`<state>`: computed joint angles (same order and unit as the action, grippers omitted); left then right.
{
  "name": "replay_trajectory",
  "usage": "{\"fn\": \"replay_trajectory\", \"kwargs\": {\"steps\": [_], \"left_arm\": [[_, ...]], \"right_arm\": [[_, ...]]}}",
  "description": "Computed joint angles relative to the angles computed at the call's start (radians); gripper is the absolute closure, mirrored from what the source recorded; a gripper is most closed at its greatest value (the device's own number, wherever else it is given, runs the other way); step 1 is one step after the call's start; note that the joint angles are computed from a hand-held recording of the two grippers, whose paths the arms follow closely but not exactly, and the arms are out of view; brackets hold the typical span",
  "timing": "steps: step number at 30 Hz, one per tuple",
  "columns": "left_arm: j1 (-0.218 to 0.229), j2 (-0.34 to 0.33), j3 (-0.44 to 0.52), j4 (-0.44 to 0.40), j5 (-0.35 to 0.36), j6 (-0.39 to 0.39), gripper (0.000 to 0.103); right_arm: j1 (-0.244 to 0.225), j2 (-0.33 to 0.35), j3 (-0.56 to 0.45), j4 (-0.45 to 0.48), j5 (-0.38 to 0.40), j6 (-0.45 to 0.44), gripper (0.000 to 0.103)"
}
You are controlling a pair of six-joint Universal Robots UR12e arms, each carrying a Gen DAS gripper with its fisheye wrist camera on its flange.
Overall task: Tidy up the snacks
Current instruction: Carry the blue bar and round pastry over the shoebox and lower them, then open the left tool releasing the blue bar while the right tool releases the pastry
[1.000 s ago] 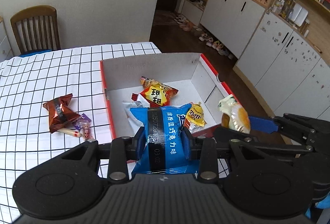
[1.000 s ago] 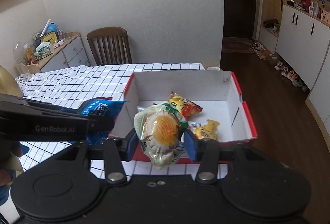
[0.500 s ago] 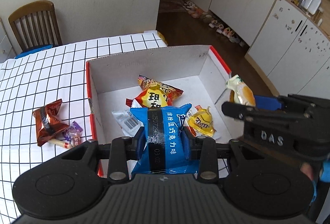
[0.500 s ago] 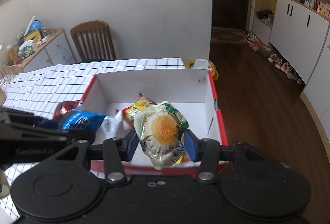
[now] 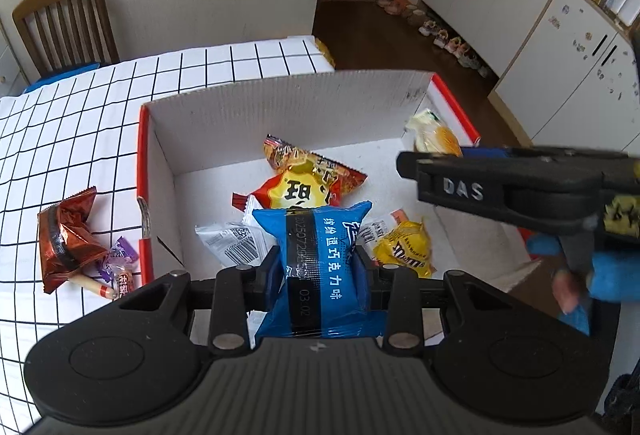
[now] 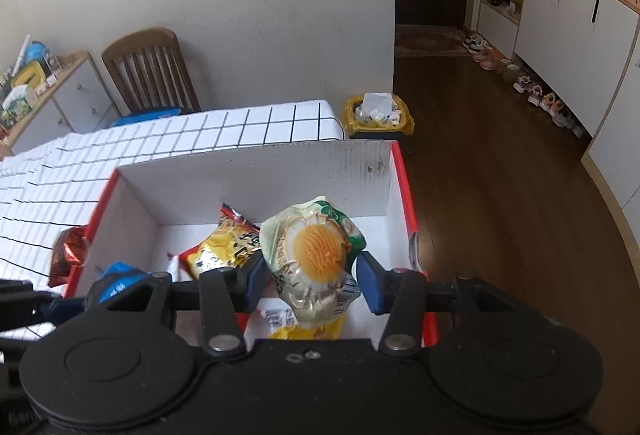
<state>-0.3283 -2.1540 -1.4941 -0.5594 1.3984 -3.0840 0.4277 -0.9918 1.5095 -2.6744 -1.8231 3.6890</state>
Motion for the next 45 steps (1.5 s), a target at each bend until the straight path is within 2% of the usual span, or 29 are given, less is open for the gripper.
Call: {"fn": "replay_trajectory", "kwargs": {"steps": [12, 24, 31, 36, 45], "left_arm": [[-0.017, -0.039, 0.033, -0.050, 0.023, 0.028, 0.068], [-0.023, -0.072, 0.072, -0.124, 0.039, 0.051, 0.068], [-0.026, -0.070, 0.066, -0.115, 0.046, 0.084, 0.067], [-0.017, -0.052, 0.043, -0.082, 0.015, 0.060, 0.051], [0.004, -0.002, -0.016, -0.009, -0.026, 0.038, 0.050]], "right_arm": [[-0.016, 0.041, -0.052, 0.088, 0.057, -0.024, 0.056], [-0.023, 0.041, -0.045, 0.120, 0.101, -0.021, 0.055], [-0.019, 0.036, -0.039, 0.112, 0.099, -0.026, 0.048], [-0.014, 0.025, -0.030, 0.095, 0.082, -0.029, 0.043], [-0.007, -0.003, -0.009, 0.056, 0.060, -0.027, 0.041]]}}
